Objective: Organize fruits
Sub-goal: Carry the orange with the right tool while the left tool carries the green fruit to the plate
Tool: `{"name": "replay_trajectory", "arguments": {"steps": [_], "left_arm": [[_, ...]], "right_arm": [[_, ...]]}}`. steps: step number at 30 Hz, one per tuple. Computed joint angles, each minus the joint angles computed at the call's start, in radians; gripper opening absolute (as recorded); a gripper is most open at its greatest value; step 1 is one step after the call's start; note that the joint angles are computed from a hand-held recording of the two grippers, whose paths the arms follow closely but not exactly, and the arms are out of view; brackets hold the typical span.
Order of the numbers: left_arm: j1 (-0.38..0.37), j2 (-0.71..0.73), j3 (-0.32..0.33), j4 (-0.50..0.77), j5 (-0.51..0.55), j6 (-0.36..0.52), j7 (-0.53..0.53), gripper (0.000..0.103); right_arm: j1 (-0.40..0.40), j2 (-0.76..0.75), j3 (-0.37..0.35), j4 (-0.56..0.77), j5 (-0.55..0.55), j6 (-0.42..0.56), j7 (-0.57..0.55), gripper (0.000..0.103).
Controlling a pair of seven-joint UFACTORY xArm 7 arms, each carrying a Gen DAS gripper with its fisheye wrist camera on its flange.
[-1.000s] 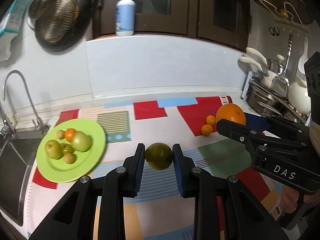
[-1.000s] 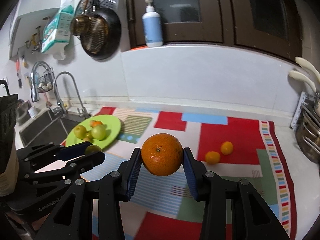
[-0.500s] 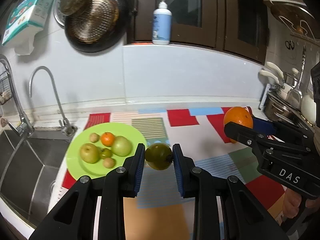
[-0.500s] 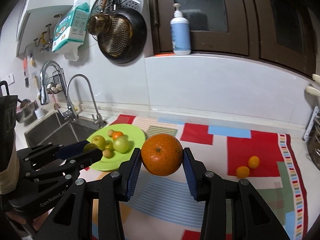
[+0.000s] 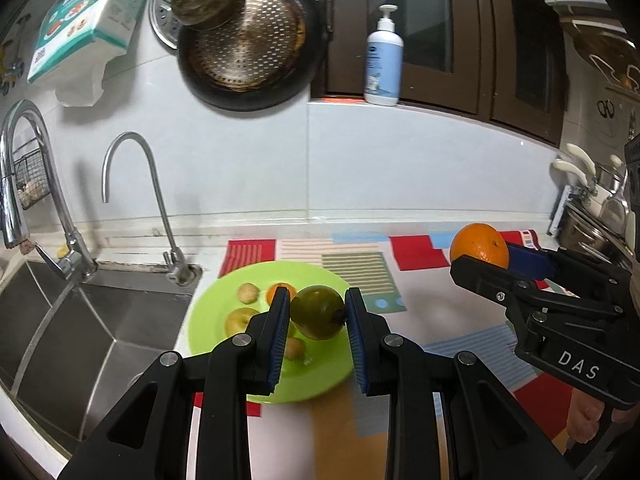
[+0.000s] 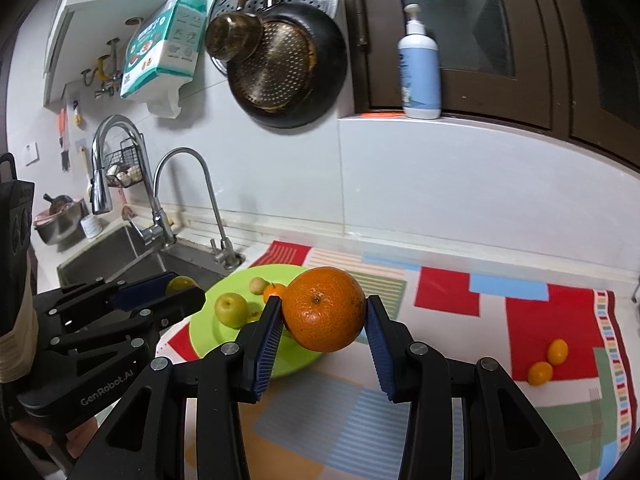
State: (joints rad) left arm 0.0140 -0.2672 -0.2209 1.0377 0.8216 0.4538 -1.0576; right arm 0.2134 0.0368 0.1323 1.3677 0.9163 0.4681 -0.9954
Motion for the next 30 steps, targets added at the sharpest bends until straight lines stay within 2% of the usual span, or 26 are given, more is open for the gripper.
{"name": "replay_trajectory", "arguments": {"steps": [12, 21, 30], "left_arm": [[0.036, 0.074, 0.056, 0.041, 0.018, -0.019, 0.015, 0.028], [0.011, 0.179, 0.124, 0.105, 0.011, -0.026, 0.033, 0.028], [-0.019, 0.27, 0.192, 0.152, -0.062, -0.033, 0.099, 0.028]], "right_arm": [[0.009, 0.178, 0.067, 0.183, -0.138, 0.002, 0.112, 0.043], [0.007, 0.355, 0.114, 0.364, -0.293, 0.043, 0.221, 0.043], [0.025, 0.529, 0.13, 0.554, -0.433, 0.117, 0.336, 0.043]]}}
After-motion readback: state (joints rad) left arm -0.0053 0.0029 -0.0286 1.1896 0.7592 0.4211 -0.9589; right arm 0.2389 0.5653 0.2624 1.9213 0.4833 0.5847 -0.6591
